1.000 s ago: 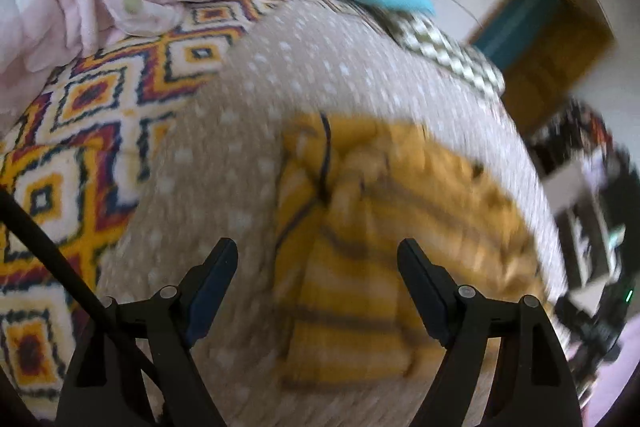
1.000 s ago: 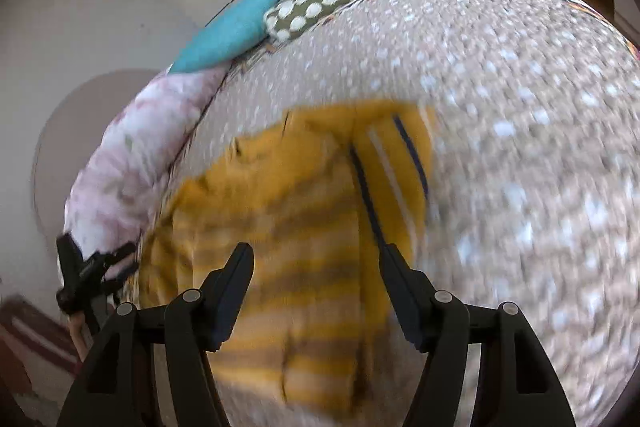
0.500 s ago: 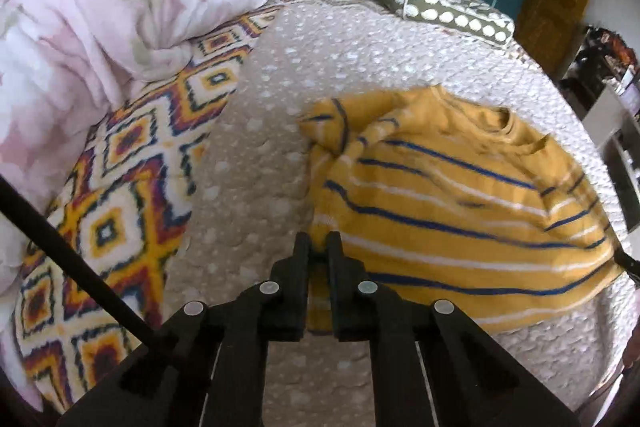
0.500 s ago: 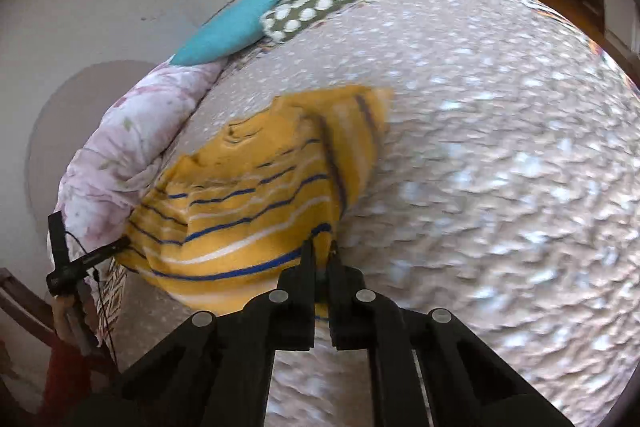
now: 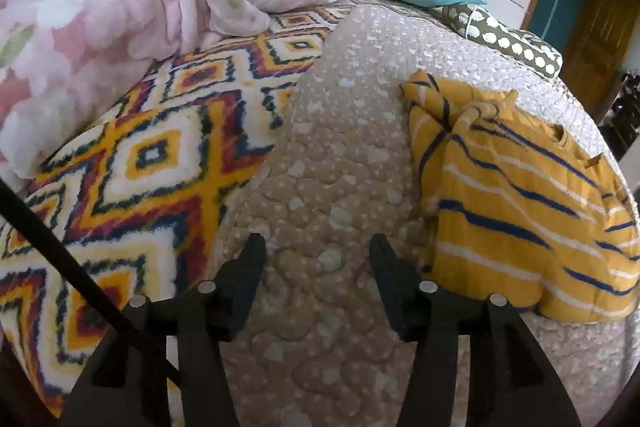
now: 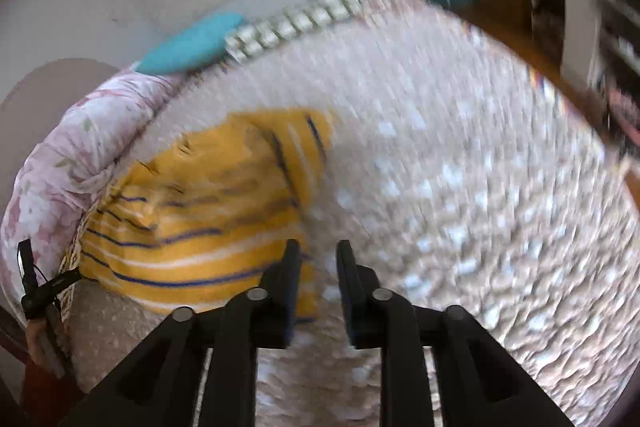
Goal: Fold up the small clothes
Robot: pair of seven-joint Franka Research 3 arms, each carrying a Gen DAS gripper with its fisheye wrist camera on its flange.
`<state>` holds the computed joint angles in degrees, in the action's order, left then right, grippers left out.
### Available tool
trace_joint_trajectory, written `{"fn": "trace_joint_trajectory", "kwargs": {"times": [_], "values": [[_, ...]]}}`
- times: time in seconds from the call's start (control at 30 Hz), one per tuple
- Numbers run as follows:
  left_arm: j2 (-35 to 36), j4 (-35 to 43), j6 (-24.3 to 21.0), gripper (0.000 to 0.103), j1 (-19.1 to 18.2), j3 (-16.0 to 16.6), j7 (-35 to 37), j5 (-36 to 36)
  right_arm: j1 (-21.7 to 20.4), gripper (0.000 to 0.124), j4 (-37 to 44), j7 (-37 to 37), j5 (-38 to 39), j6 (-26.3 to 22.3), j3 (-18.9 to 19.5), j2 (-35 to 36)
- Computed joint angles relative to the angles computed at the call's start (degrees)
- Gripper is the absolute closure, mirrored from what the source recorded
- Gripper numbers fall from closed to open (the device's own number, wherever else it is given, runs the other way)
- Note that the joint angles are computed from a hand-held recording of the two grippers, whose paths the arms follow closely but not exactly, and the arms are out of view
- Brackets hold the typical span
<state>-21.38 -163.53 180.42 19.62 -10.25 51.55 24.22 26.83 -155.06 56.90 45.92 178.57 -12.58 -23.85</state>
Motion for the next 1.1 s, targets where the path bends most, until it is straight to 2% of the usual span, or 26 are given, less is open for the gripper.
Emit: {"fn": "trace_joint_trajectory", "kwargs": {"times": [0.07,0.1,0.17,0.2,0.23,0.27,0.3,0.37,0.43,0.53,0.63,0.73,0.83,1.0,1.03,1.1], "values": [[0.7,0.3,1.1,0.044,4.6,-5.0,-1.8,1.8,5.7,0.063,0.6,-2.4,0.4,3.9,-0.5,0.0],[0.5,0.3,1.6,0.041,5.9,-6.5,-2.4,2.4,6.6,0.062,1.2,-2.1,-0.7,3.8,0.4,0.6],[0.9,0.6,2.3,0.038,8.4,-8.9,-3.7,3.2,6.9,0.063,4.8,-0.6,-3.4,0.1,3.4,3.9],[1.4,0.4,3.2,0.037,7.6,-7.6,-3.5,3.1,7.3,0.067,7.1,-0.3,-3.6,-1.6,4.4,6.1],[2.0,0.1,4.3,0.036,5.3,-4.8,-2.6,2.6,8.3,0.073,10.0,-0.8,-2.8,-3.2,5.2,9.0],[2.7,0.0,5.5,0.035,2.8,-1.7,-1.6,1.9,8.6,0.087,13.2,-1.1,-2.5,-4.9,6.3,12.0],[3.0,-0.2,6.2,0.033,0.7,0.5,-0.7,1.0,8.3,0.090,17.1,-0.4,-3.7,-6.8,8.1,15.7],[3.2,-1.2,8.2,0.032,-4.2,6.2,1.0,-0.2,7.7,0.090,22.7,1.0,-5.7,-8.9,10.8,21.2],[3.5,-1.9,9.9,0.030,-8.1,10.8,2.2,-1.0,6.8,0.090,29.7,8.3,-14.1,-11.6,12.8,27.9],[3.7,-2.9,12.9,0.030,-15.1,19.3,3.1,-1.1,8.5,0.090,40.4,21.8,-27.8,-14.5,11.6,37.9],[4.0,-3.7,16.3,0.030,-22.1,28.9,1.2,2.3,11.2,0.090,50.5,31.5,-37.4,-18.5,8.9,46.3],[4.5,-3.7,19.2,0.030,-25.7,35.4,-2.9,7.8,12.7,0.090,60.4,37.3,-44.0,-22.3,7.5,53.3],[5.2,-3.6,21.2,0.030,-25.9,37.4,-6.3,11.7,12.9,0.094,70.5,40.5,-48.3,-28.1,7.9,59.3],[6.1,-3.1,22.1,0.030,-23.0,35.4,-9.8,15.4,12.6,0.095,81.2,42.4,-54.9,-36.0,8.9,65.0],[6.2,-3.0,22.2,0.030,-22.4,34.9,-10.4,16.1,12.5,0.095,81.1,42.5,-55.7,-36.0,9.1,64.6],[6.3,-2.9,22.3,0.030,-21.1,33.9,-11.7,17.3,12.1,0.093,74.8,43.0,-57.2,-30.5,9.7,60.3]]}}
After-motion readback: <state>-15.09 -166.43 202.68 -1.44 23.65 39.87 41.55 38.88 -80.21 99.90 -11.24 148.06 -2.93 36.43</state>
